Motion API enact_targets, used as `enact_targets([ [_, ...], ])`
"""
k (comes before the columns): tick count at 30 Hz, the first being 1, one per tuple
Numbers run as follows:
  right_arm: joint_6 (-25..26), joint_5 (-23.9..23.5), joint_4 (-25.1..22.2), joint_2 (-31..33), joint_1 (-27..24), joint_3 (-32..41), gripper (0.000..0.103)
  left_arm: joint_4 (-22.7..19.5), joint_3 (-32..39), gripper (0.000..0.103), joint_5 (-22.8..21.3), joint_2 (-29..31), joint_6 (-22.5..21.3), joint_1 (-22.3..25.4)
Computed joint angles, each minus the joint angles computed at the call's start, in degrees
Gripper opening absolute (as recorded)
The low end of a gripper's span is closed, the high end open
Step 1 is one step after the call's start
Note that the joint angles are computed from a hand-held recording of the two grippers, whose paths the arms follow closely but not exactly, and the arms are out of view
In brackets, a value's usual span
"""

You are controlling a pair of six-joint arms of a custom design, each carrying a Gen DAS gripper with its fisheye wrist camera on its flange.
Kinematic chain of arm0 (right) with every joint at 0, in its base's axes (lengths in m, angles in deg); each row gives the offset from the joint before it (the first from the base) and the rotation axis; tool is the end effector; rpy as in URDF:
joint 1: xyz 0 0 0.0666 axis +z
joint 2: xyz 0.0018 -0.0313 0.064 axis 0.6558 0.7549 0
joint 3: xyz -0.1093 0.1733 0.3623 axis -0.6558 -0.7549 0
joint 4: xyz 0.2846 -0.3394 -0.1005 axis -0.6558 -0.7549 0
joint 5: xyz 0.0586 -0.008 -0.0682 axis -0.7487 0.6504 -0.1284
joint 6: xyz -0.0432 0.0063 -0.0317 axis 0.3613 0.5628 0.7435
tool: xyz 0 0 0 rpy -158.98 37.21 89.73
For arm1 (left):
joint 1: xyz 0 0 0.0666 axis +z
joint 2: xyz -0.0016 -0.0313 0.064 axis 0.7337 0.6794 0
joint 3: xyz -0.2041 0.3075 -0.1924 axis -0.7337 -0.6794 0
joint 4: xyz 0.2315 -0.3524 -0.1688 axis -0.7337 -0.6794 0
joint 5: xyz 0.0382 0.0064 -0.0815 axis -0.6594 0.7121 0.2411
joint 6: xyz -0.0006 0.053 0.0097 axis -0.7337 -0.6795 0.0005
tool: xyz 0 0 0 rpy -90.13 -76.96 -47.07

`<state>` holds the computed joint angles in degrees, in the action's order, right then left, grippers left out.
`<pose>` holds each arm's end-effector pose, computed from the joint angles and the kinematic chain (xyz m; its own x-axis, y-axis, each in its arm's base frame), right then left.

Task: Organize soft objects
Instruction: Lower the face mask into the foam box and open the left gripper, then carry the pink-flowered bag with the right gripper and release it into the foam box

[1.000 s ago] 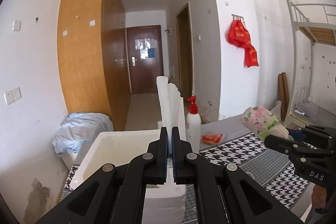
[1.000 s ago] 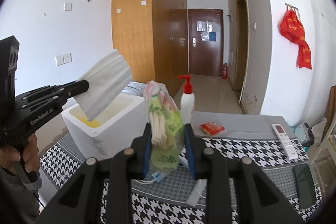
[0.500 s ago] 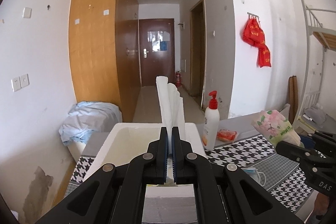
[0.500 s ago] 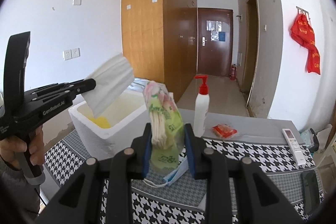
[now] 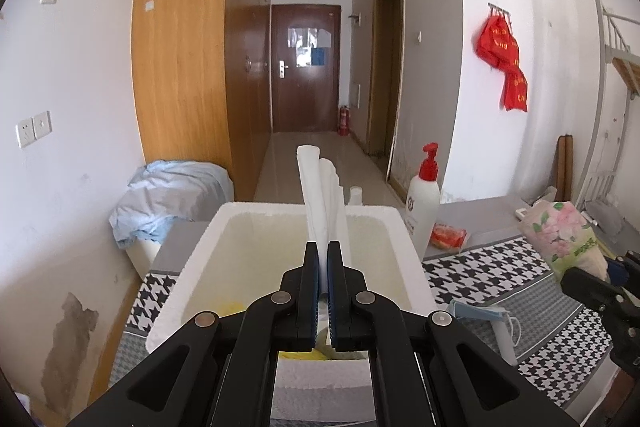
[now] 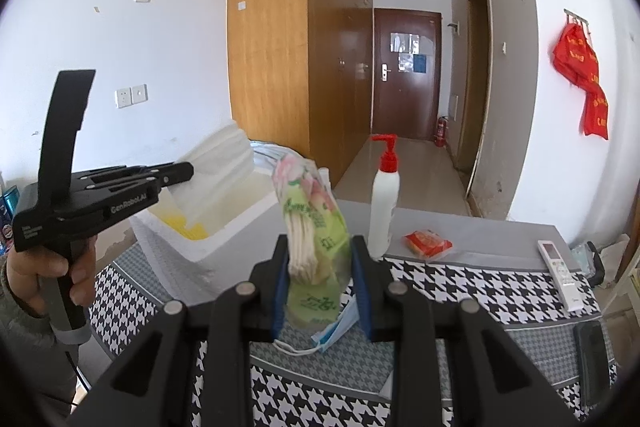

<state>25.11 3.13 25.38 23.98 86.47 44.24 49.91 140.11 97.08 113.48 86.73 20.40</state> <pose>0.3788 0.3489 0.5386 -0.4254 0.0526 -0.9035 0.1004 0.9949 0.0107 0.4752 -0.2455 0.5264 -0.3881 0.2418 -0.8893 0.5619 0.8269 -0.0204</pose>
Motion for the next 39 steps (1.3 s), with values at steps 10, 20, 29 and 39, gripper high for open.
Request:
enact_targets([
  [10,-4.32,1.93,-3.6,2.11,0.74,2.38,0.033,-2.22,0.36,0.051,1.67,0.47,-1.78,0.71],
  [20,-4.98,2.56,-4.86,4.32,0.85,5.21,0.033,3.73,-2.97,0.102,1.35,-2.62,-0.83,2.2],
  [29,-3.41,1.31,-3.99,6.9,0.31,8.0,0.033,4.83,-4.11,0.102,1.26,-3.84,-0.8,4.42],
  [39,-1.2,-0.19,-2.86,9.48,0.29,10.86,0.033,6.29,-6.37,0.102,0.64,-6.22,-0.45,6.2],
])
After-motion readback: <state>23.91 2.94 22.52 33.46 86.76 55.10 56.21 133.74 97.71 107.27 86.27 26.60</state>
